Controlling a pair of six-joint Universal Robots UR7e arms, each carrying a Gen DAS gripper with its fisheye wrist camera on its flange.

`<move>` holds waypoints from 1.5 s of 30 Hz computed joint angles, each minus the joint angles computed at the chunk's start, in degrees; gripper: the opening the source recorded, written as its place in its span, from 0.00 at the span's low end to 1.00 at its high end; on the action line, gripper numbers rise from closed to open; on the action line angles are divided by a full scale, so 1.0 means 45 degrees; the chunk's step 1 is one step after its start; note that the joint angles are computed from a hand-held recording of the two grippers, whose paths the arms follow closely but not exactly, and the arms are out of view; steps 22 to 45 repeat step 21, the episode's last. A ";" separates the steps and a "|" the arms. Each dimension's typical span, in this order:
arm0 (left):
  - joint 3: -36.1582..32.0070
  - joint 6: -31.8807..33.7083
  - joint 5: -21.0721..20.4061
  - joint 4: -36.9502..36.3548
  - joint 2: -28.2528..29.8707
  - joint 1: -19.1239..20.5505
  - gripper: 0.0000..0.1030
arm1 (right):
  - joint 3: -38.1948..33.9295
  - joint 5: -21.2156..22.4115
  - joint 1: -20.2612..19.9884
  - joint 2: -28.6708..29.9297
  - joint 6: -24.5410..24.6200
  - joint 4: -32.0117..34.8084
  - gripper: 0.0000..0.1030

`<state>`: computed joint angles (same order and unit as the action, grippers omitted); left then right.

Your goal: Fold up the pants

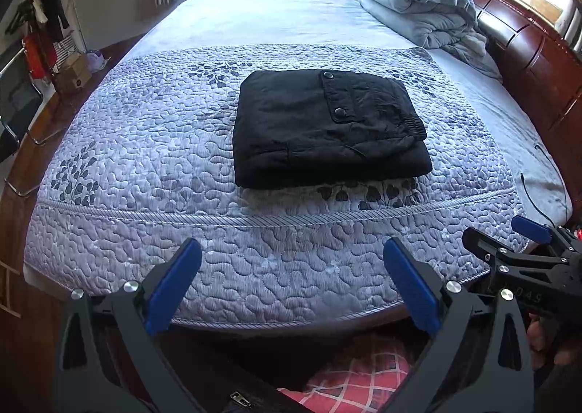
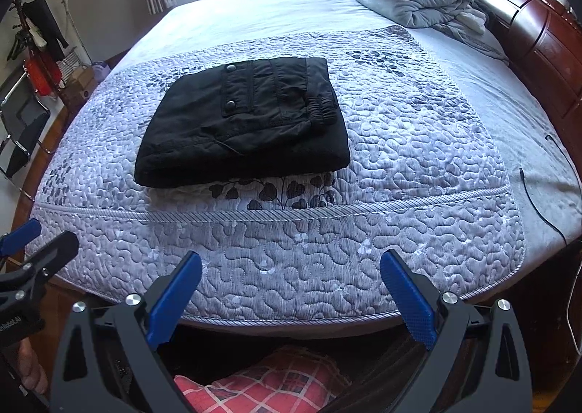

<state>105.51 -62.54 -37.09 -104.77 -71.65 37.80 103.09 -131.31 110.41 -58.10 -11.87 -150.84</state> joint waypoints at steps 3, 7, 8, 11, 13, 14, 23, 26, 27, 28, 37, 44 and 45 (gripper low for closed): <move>0.0005 0.0022 0.0003 -0.0014 -0.0002 0.0003 0.97 | -0.0015 -0.0004 -0.0007 0.0017 0.0010 0.0038 0.96; 0.0059 0.0113 0.0049 -0.0238 -0.0022 -0.0009 0.97 | -0.0012 -0.0010 -0.0009 0.0019 0.0001 0.0029 0.96; 0.0057 0.0144 0.0073 -0.0260 -0.0012 -0.0009 0.97 | -0.0017 -0.0018 -0.0008 0.0018 0.0027 0.0050 0.96; -0.0004 0.0132 0.0090 -0.0181 0.0030 -0.0011 0.97 | -0.0050 -0.0041 -0.0019 0.0050 0.0079 0.0131 0.96; -0.0028 0.0104 0.0085 -0.0148 0.0034 -0.0003 0.97 | -0.0082 -0.0047 -0.0050 0.0071 0.0082 0.0183 0.96; -0.0038 0.0117 0.0051 -0.0145 0.0036 0.0006 0.97 | -0.0080 -0.0041 -0.0059 0.0072 0.0093 0.0196 0.96; -0.0057 0.0082 -0.0151 -0.0252 0.0029 0.0060 0.97 | -0.0086 -0.0048 -0.0080 0.0086 0.0110 0.0198 0.96; -0.0057 0.0082 -0.0151 -0.0252 0.0029 0.0060 0.97 | -0.0086 -0.0048 -0.0080 0.0086 0.0110 0.0198 0.96; -0.0057 0.0082 -0.0151 -0.0252 0.0029 0.0060 0.97 | -0.0086 -0.0048 -0.0080 0.0086 0.0110 0.0198 0.96; -0.0057 0.0082 -0.0151 -0.0252 0.0029 0.0060 0.97 | -0.0086 -0.0048 -0.0080 0.0086 0.0110 0.0198 0.96; -0.0057 0.0082 -0.0151 -0.0252 0.0029 0.0060 0.97 | -0.0086 -0.0048 -0.0080 0.0086 0.0110 0.0198 0.96; -0.0057 0.0082 -0.0151 -0.0252 0.0029 0.0060 0.97 | -0.0086 -0.0048 -0.0080 0.0086 0.0110 0.0198 0.96; -0.0057 0.0082 -0.0151 -0.0252 0.0029 0.0060 0.97 | -0.0086 -0.0048 -0.0080 0.0086 0.0110 0.0198 0.96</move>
